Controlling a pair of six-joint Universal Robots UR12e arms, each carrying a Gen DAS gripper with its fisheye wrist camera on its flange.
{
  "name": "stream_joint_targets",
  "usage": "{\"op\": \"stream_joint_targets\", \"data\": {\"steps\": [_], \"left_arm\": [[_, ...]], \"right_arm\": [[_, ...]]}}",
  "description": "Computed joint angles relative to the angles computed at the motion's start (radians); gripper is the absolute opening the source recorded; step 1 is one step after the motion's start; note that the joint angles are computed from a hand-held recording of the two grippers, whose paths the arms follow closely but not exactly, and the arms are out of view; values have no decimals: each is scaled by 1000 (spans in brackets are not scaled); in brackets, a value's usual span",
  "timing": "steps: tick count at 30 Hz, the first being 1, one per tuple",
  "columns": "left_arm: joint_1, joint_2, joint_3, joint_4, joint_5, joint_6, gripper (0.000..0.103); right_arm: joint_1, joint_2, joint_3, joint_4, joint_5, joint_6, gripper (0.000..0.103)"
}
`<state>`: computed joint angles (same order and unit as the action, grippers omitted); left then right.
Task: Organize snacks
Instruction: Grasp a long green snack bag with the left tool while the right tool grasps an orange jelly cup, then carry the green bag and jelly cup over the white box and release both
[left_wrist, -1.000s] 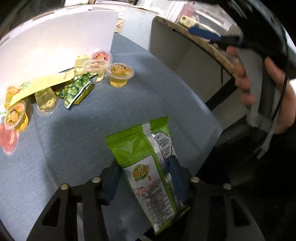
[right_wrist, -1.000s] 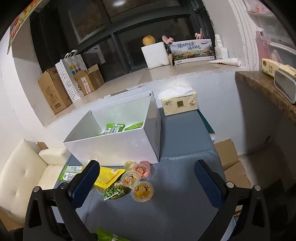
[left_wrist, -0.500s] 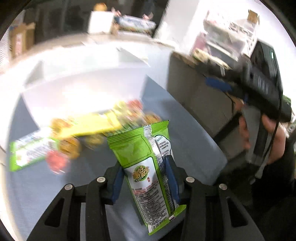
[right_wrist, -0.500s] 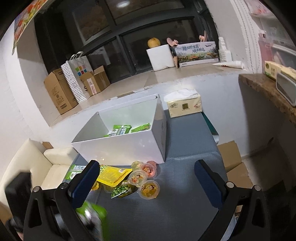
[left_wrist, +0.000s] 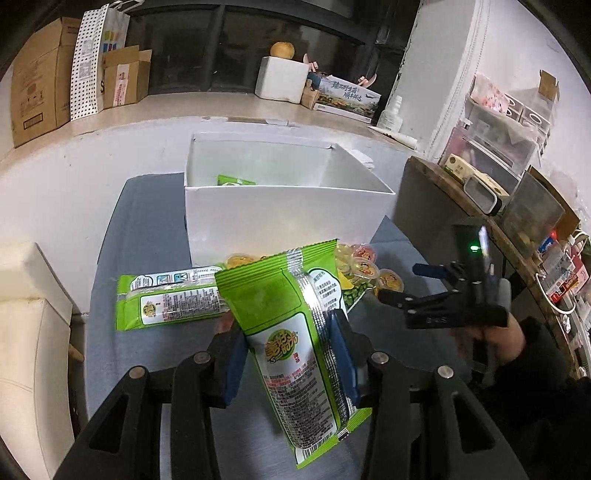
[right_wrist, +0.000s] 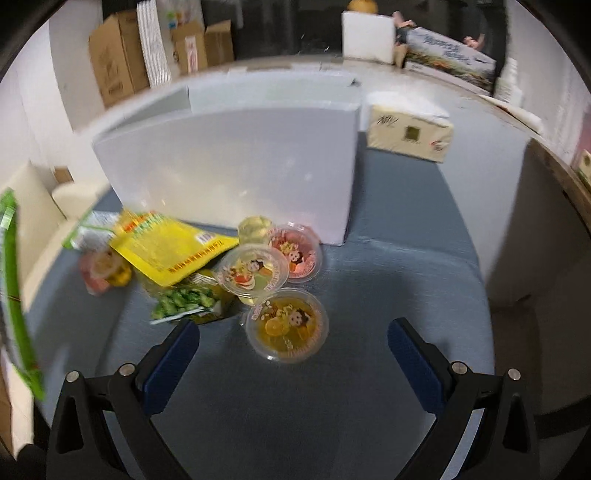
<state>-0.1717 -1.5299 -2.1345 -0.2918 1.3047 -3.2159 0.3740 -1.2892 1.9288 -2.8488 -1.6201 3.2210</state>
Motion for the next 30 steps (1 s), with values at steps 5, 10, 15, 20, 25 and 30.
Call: {"op": "stream_joint_targets", "data": {"steps": [5,10,15,20,25,30], "left_arm": [[-2,-9,-5,6,-4,-9,48],[-8,-15,2,8,-11,3,48],[-15,-29,26,15,-12,11,48],[-18,-75,96,88,-9,-8,48],[-15,-153,216,167,44,-29,48],[-19,-250,330,196,119,-47,49]], "right_arm": [[-28,2,6,15,68,18,51],[-43,-35,55,-52,98,53,51],[-46,-91,90,-121,100,65,51],[-52,-109,52,-192,129,38,51],[-53,-50,-74,-191,155,-8,51],[-60,56,-235,-114,186,0,51]]}}
